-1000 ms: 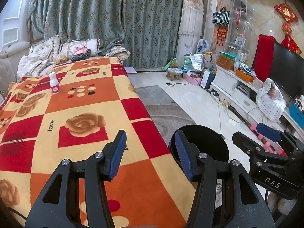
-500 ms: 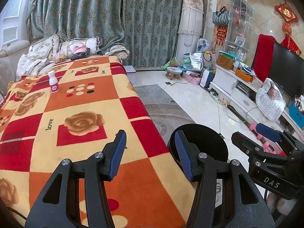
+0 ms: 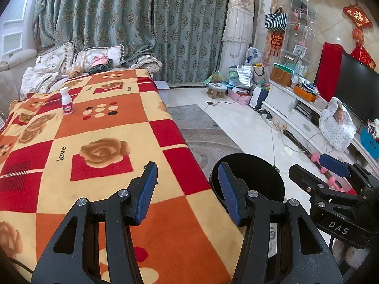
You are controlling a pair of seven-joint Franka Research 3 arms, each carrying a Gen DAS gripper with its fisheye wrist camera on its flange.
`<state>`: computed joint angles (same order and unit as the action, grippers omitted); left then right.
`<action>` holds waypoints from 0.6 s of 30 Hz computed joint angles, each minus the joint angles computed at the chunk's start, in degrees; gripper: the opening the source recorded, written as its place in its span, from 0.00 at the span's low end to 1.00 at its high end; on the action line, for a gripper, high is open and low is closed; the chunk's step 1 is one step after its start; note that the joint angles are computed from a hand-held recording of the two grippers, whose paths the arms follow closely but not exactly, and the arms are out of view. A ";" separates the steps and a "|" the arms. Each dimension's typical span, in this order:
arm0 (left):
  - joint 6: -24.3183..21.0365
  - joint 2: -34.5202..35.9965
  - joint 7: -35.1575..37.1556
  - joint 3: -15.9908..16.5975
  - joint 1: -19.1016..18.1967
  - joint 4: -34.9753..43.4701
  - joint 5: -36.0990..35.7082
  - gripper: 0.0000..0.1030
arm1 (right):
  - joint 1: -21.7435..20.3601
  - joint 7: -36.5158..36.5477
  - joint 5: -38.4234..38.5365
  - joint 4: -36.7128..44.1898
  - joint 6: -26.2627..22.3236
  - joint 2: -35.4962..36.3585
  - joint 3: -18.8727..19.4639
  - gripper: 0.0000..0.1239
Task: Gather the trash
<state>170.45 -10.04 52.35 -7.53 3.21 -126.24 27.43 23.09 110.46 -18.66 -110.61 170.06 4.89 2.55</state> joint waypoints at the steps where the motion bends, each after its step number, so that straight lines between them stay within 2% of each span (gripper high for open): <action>1: 0.02 -0.01 -0.13 -0.06 0.04 -0.03 0.11 0.50 | -0.01 0.05 -0.05 -0.24 0.14 -0.05 -0.04 0.64; 18: -0.12 0.03 0.37 0.04 -0.13 0.10 -0.44 0.50 | -0.37 -0.16 0.13 -1.41 0.54 -0.41 -0.02 0.64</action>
<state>170.33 -10.01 52.72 -7.49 3.08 -126.14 26.99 22.72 110.30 -18.53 -112.02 170.60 4.48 2.53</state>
